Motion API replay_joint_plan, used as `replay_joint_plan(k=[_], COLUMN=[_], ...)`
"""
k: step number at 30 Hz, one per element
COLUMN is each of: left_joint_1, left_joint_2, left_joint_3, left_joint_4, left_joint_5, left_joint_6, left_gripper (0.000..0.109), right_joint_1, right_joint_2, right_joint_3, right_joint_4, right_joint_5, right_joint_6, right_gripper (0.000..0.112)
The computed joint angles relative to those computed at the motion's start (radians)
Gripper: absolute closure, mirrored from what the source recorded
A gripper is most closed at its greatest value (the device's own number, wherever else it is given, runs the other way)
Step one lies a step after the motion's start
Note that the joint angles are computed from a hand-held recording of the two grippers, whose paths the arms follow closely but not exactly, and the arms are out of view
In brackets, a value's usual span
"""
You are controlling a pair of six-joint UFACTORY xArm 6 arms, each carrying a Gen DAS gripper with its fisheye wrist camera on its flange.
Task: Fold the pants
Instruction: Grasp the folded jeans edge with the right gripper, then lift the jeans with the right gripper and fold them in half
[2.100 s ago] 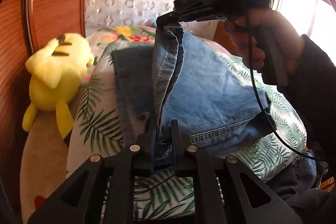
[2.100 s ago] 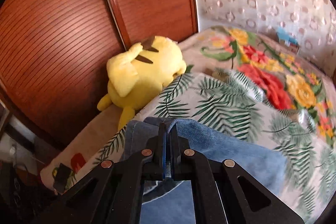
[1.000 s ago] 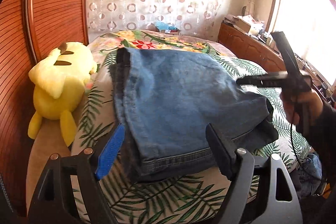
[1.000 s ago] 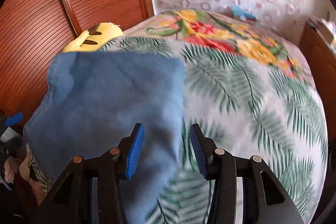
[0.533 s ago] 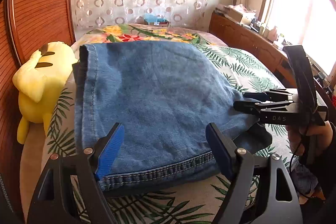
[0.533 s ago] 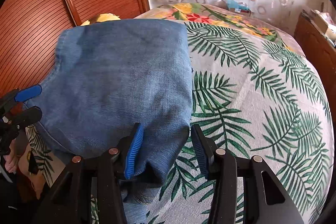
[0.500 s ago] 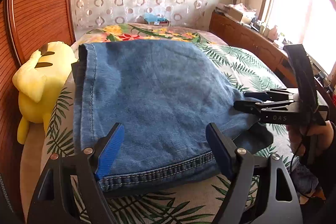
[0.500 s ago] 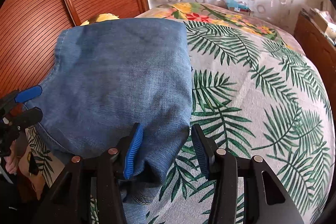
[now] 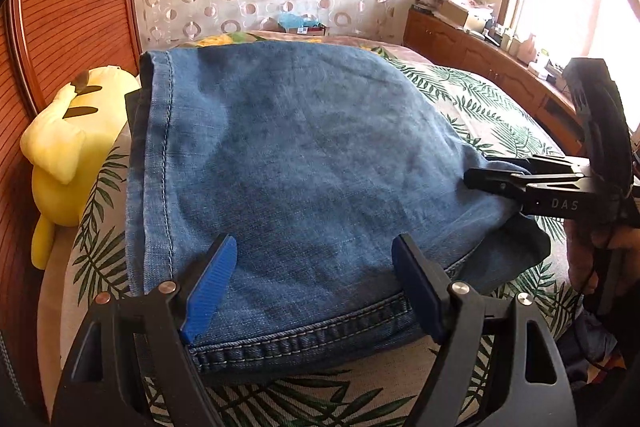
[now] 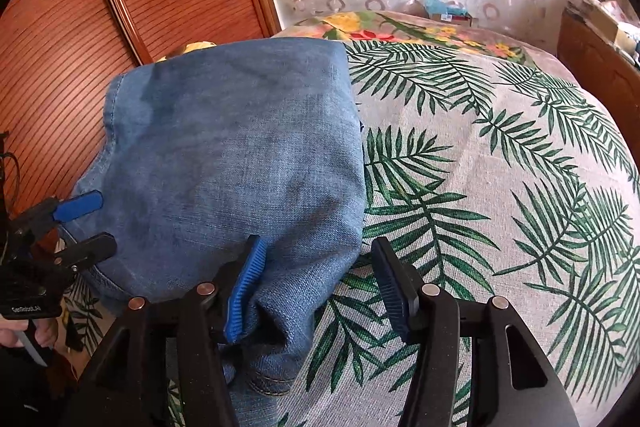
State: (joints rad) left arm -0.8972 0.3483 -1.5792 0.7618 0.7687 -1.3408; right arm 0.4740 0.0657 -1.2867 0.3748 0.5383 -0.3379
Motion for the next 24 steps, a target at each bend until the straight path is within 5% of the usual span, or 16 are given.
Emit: replay_joint_plan(k=[6,13,24], left_joint_1=[0.001,0.004,-0.016], left_joint_2=[-0.001,-0.003,-0.214], left_joint_3=[0.005,0.014,0.183], left_joint_4=[0.002,0.007,0.127], left_joint_5=[-0.002,-0.019,0.04], left_joint_6=[0.0,-0.006,-0.164], left_gripper=[0.028,0.028,0.028], right_joint_1=[0.005,0.008,0.09], right_joint_2=[-0.002,-0.003,-0.047], right_joint_3=[0.001,-0.023,-0.093], right_joint_4=[0.019,0.119,0.229], right_joint_5=[0.003,0.051,-0.008], right_joint_6=[-0.012,-0.108,-0.232], right_gripper=[0.056,0.098,0.101])
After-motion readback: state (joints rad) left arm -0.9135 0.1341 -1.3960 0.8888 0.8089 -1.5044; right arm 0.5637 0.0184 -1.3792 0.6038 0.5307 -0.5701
